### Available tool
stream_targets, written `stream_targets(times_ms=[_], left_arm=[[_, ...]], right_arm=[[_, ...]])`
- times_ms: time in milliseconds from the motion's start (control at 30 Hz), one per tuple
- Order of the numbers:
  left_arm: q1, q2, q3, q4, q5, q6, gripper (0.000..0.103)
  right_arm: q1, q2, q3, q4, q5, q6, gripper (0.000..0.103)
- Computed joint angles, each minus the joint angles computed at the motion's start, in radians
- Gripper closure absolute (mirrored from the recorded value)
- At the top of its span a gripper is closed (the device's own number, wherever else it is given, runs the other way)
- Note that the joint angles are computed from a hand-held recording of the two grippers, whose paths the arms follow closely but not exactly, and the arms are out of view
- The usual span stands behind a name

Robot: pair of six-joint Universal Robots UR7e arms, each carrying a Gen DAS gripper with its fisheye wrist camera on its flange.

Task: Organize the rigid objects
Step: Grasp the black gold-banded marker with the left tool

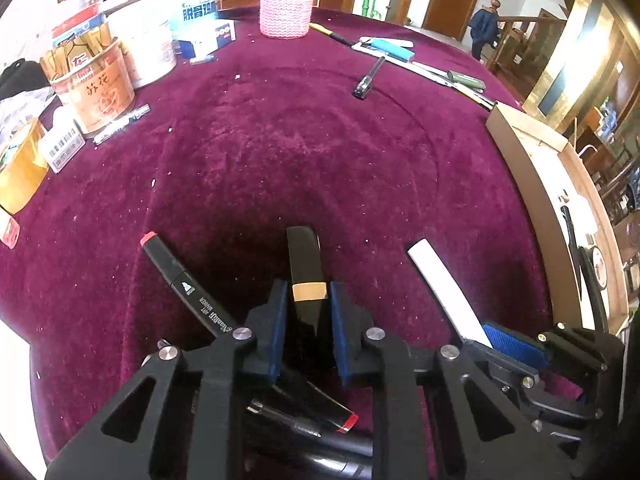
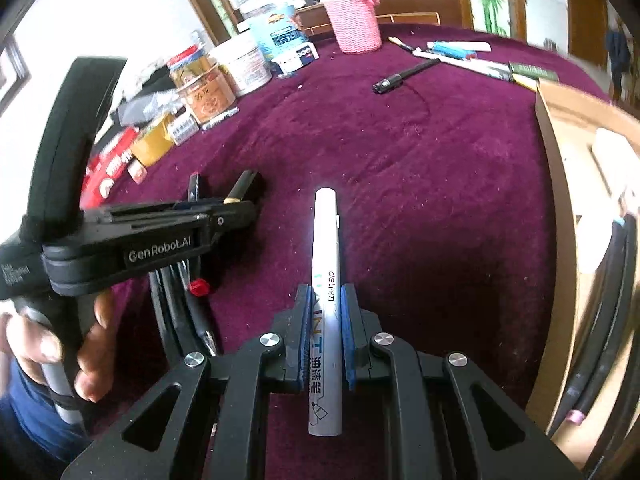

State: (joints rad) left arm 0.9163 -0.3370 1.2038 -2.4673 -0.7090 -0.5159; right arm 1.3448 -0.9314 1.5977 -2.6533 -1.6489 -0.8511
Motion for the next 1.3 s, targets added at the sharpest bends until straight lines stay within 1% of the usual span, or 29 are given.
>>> stream_targets(times_ms=[167, 267, 300, 333, 400, 467, 500, 567, 600, 633, 733, 800, 833, 867, 967, 1033, 1167, 1300], left_arm=[[0.010, -0.015, 0.031, -0.075, -0.040, 0.034, 0.085], [0.008, -0.016, 0.038, -0.086, -0.036, 0.049, 0.085], [0.006, -0.012, 0.035, -0.086, -0.027, 0.055, 0.085], [0.004, -0.009, 0.033, -0.085, -0.020, 0.060, 0.085], [0.002, -0.005, 0.030, -0.084, -0.011, 0.065, 0.085], [0.003, -0.006, 0.031, -0.088, -0.013, 0.067, 0.085], [0.004, -0.006, 0.031, -0.091, -0.016, 0.067, 0.085], [0.005, -0.007, 0.032, -0.096, -0.019, 0.069, 0.085], [0.006, -0.006, 0.032, -0.098, -0.020, 0.069, 0.085], [0.006, -0.006, 0.032, -0.098, -0.020, 0.070, 0.085], [0.005, -0.005, 0.032, -0.099, -0.017, 0.072, 0.085], [0.002, -0.002, 0.029, -0.094, -0.008, 0.078, 0.084], [0.001, 0.001, 0.028, -0.093, -0.003, 0.079, 0.084], [-0.002, 0.005, 0.027, -0.095, 0.009, 0.086, 0.084], [-0.005, 0.006, 0.035, -0.113, 0.019, 0.094, 0.085], [0.000, -0.003, 0.047, -0.139, -0.006, 0.096, 0.088], [0.007, -0.016, 0.066, -0.188, -0.062, 0.108, 0.088], [-0.007, -0.009, 0.076, -0.248, -0.052, 0.153, 0.088]], right_arm=[[0.027, 0.012, 0.046, -0.130, -0.082, -0.078, 0.089], [0.030, 0.013, 0.054, -0.154, -0.092, -0.094, 0.088], [0.031, 0.014, 0.061, -0.170, -0.097, -0.111, 0.085], [0.032, 0.014, 0.069, -0.182, -0.097, -0.130, 0.078], [0.032, 0.011, 0.089, -0.205, -0.089, -0.158, 0.071], [0.037, 0.016, 0.104, -0.251, -0.102, -0.179, 0.071], [0.036, 0.014, 0.104, -0.246, -0.097, -0.173, 0.071], [0.026, 0.009, 0.099, -0.226, -0.070, -0.153, 0.075], [0.019, 0.007, 0.101, -0.237, -0.052, -0.143, 0.082], [0.016, 0.009, 0.099, -0.244, -0.049, -0.131, 0.086], [0.019, 0.010, 0.085, -0.219, -0.054, -0.114, 0.086], [0.027, 0.015, 0.095, -0.250, -0.076, -0.140, 0.086], [0.032, 0.018, 0.104, -0.274, -0.089, -0.156, 0.088], [0.034, 0.019, 0.107, -0.286, -0.095, -0.160, 0.091], [0.034, 0.018, 0.108, -0.292, -0.098, -0.148, 0.091], [0.028, 0.011, 0.106, -0.284, -0.069, -0.136, 0.091], [0.016, -0.007, 0.112, -0.287, -0.008, -0.111, 0.091], [0.012, -0.009, 0.100, -0.271, 0.012, -0.085, 0.091]])
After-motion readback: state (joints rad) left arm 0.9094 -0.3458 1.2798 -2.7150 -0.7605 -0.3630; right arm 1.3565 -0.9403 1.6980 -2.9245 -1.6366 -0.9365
